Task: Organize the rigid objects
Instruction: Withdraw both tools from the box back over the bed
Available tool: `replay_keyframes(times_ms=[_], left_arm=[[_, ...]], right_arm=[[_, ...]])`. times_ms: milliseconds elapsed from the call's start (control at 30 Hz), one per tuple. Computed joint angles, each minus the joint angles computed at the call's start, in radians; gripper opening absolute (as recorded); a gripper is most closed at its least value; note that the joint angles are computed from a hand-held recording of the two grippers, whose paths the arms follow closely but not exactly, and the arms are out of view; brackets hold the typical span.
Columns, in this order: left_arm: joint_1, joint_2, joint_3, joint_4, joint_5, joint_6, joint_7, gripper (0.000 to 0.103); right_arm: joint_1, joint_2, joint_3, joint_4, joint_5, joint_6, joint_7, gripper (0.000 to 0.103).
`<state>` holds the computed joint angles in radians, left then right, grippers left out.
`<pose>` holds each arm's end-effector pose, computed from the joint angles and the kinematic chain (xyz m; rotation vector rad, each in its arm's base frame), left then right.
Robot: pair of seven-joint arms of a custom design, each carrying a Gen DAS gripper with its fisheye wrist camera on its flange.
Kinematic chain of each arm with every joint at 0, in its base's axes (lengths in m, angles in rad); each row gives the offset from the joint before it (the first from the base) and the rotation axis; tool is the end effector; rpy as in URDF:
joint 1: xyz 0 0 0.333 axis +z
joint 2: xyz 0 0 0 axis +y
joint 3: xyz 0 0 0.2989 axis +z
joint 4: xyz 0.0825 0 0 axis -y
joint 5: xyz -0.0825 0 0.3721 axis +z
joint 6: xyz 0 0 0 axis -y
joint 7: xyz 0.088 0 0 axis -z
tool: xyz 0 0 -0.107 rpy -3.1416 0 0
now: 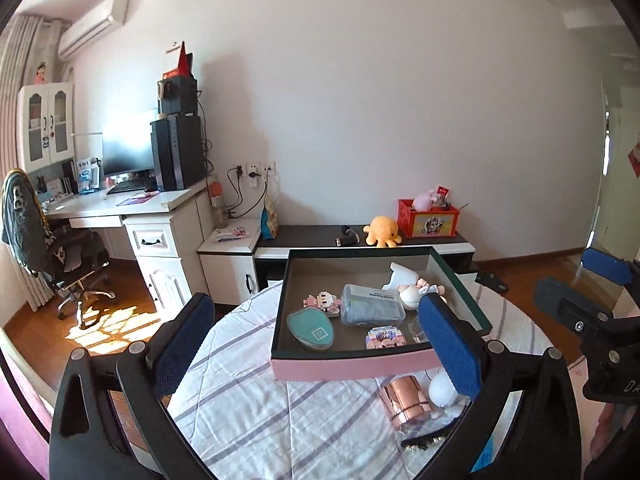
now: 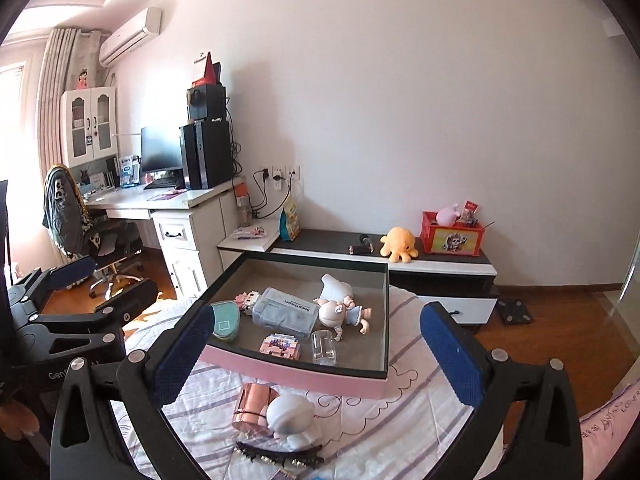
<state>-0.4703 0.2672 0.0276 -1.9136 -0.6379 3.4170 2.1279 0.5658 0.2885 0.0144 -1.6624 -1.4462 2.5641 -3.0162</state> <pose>0.5957 -0.2093 0.4842 -1.2974 1.7167 -1.1531 0.5516 0.3785 0.4854 -1.4478 1.5333 -1.0181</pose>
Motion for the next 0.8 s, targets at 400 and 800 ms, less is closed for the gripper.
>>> replay_keyframes(times_ms=[400, 800], left_arm=[[0.197, -0.376, -0.224, -0.499, 0.173, 0.215, -0.220, 0.103], [0.248, -0.558, -0.334, -0.660, 0.102, 0.281, -0.214, 0.103]], right_arm=[[0.056, -0.230, 0.150, -0.260, -0.123, -0.209, 0.185, 0.103], [0.070, -0.344, 0.258, -0.366, -0.132, -0.346, 0.243, 0.103]])
